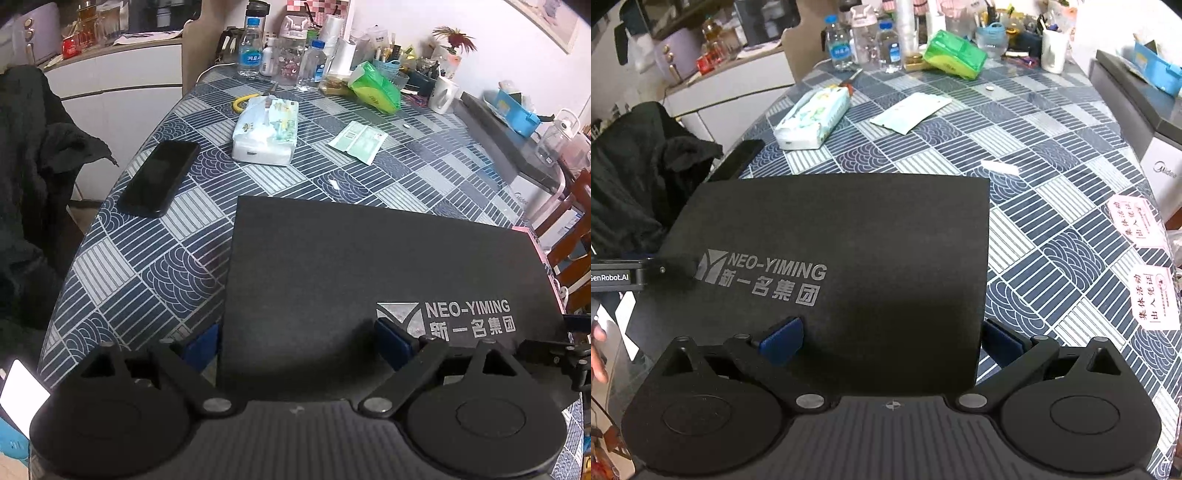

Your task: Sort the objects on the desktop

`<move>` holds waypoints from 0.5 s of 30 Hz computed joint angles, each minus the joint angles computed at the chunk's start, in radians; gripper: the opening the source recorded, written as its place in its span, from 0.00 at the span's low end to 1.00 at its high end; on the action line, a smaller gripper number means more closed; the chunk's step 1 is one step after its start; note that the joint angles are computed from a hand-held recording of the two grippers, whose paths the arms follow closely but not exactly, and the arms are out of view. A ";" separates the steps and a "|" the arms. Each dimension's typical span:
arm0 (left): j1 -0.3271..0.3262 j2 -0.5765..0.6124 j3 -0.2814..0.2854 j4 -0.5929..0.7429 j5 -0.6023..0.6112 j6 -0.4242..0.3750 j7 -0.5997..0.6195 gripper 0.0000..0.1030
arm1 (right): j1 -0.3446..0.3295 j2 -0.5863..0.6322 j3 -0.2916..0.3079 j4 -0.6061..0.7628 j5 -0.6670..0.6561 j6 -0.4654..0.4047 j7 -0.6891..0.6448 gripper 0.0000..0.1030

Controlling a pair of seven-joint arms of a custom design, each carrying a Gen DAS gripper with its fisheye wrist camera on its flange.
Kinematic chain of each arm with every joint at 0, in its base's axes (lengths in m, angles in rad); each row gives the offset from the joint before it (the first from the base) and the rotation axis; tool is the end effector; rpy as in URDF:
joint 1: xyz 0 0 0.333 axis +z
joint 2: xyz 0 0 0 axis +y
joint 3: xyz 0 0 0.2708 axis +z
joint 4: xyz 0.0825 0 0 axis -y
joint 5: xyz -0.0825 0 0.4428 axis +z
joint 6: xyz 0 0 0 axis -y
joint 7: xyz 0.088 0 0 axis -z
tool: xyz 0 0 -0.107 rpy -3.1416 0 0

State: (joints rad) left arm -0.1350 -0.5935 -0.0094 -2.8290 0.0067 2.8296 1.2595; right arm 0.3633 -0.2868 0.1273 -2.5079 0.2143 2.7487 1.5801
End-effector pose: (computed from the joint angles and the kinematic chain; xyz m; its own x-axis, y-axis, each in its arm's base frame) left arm 0.4445 -0.0644 0.3560 0.1115 -0.9806 0.1614 -0.8244 -0.1819 -0.5360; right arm 0.4761 0.2427 0.3639 0.3365 -0.9315 -0.1383 -0.8405 -0.2308 -0.4902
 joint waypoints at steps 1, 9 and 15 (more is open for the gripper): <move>0.005 0.000 -0.007 0.000 0.002 0.000 -0.009 1.00 | 0.000 -0.001 0.000 -0.004 0.000 0.007 0.001 1.00; 0.041 0.018 -0.066 0.035 0.067 -0.055 -0.086 1.00 | 0.010 0.010 -0.008 -0.035 0.041 0.063 0.015 1.00; 0.051 0.022 -0.075 0.035 0.086 -0.048 -0.138 1.00 | 0.007 0.003 -0.002 -0.047 0.045 0.078 0.034 1.00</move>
State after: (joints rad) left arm -0.0842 -0.5716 -0.0849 -2.7944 0.0930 2.7814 1.1211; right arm 0.3704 -0.2835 0.1248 -2.5553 0.2594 2.8269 1.6137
